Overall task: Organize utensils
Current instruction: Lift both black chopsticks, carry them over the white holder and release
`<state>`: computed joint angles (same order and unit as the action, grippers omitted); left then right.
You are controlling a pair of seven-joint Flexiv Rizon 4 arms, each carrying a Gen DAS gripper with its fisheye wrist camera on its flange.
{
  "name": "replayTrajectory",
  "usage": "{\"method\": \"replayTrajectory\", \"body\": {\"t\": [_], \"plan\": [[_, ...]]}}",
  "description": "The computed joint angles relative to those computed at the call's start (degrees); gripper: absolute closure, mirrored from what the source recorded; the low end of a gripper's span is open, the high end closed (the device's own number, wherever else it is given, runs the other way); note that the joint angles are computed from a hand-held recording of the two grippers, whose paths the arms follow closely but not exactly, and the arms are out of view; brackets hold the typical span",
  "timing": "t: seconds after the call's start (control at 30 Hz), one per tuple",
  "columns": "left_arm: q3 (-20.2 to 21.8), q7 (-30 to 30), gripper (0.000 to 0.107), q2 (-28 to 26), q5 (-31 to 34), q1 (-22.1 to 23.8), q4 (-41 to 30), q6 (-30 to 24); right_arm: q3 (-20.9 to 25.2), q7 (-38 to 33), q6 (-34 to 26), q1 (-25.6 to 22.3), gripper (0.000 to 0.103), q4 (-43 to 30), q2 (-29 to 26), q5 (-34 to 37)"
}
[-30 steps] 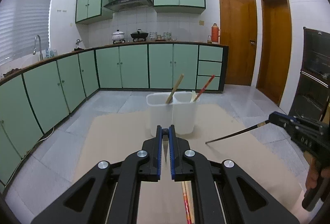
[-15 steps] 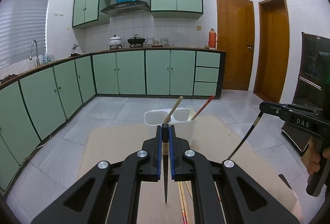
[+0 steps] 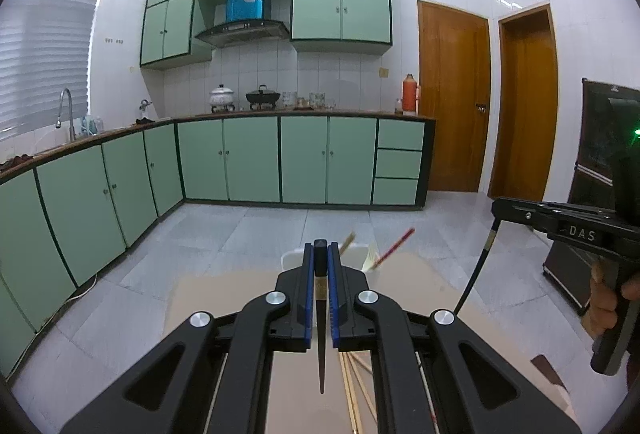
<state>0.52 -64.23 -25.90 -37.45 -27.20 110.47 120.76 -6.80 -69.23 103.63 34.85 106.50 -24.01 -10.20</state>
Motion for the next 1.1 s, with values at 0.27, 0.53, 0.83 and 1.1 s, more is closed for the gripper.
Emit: {"method": "replayTrajectory", "body": {"t": [0.27,0.53,0.83,1.1], "plan": [[0.6,2.5,0.101,-0.9,0.9,0.6,-6.3,-0.5,5.3,0.0,-1.5,-5.1,0.097,-9.4,-2.6,-3.8],[0.9,4.3,0.101,-4.9,2.2,2.5,-17.5,-2.8,8.7,1.4,-4.2,-9.6,0.097,-23.8,-9.1,-6.5],[2.0,2.8,0.101,-13.9,2.3,4.0,-30.4,-7.5,8.7,3.5,-7.8,-11.0,0.097,-37.4,-19.1,-7.7],[12.8,-2.2,0.1,-21.8,-1.6,-0.4,-37.9,-17.5,12.6,2.8,-12.1,-12.9,0.097,-40.5,-24.5,-7.3]]}}
